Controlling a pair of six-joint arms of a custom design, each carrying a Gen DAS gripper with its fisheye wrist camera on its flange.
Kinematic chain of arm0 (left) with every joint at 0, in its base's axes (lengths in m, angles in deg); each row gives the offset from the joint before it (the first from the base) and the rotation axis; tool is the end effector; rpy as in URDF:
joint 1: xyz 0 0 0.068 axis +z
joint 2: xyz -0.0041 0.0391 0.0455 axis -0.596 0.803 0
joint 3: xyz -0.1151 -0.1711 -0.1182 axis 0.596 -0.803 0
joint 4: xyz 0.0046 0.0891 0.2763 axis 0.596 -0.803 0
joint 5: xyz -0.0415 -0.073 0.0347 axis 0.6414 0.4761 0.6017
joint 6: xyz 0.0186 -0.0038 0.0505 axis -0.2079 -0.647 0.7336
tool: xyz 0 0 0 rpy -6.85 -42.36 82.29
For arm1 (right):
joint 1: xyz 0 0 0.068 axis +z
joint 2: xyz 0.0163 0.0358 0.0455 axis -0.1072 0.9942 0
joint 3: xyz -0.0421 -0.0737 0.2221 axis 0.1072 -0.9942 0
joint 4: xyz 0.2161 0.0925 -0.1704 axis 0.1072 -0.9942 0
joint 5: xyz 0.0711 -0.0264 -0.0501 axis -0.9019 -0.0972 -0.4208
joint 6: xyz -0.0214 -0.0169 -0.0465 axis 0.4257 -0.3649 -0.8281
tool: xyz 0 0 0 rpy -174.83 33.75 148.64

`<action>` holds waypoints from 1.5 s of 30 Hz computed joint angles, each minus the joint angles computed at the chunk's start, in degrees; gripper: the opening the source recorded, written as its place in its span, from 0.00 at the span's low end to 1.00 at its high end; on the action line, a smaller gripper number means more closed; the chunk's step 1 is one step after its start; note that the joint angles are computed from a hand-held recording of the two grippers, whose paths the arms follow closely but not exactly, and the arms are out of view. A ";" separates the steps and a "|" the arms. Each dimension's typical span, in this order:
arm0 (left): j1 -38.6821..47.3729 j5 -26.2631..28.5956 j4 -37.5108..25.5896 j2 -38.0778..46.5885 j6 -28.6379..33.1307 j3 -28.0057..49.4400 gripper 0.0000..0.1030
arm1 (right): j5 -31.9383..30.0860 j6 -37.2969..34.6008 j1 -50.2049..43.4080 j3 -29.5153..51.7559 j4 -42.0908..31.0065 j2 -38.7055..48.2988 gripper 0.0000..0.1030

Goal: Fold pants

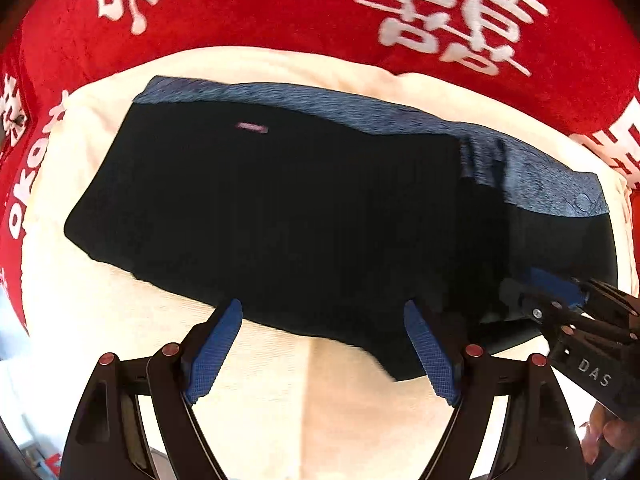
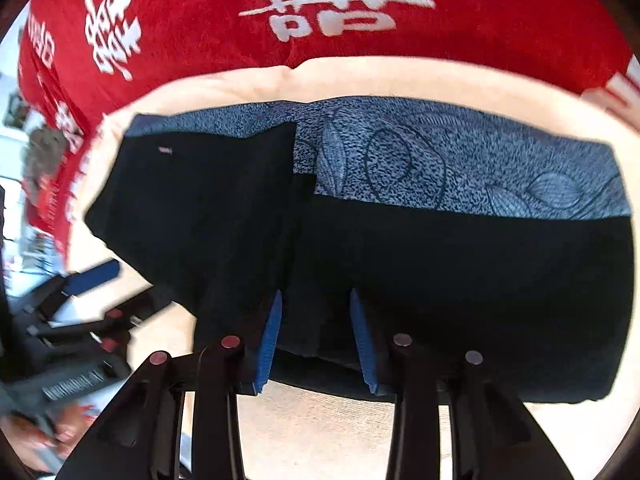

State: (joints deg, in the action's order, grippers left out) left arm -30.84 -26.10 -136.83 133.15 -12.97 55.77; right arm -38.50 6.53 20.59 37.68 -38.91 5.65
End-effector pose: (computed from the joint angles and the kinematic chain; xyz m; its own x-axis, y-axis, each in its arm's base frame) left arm 0.3521 0.0371 0.2317 -0.9589 0.2827 -0.0264 0.2806 0.9577 0.0635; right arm 0.2700 0.1460 0.2110 -0.9743 0.2094 -0.0833 0.1631 0.9105 0.3801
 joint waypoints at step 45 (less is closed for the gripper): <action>15.20 4.88 -5.00 13.21 5.29 13.77 0.82 | 8.18 12.35 7.51 11.37 -6.17 9.45 0.39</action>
State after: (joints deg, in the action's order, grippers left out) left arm -15.64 -21.22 -141.83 146.36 -7.68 69.54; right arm -30.32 18.88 28.10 49.05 -45.08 15.10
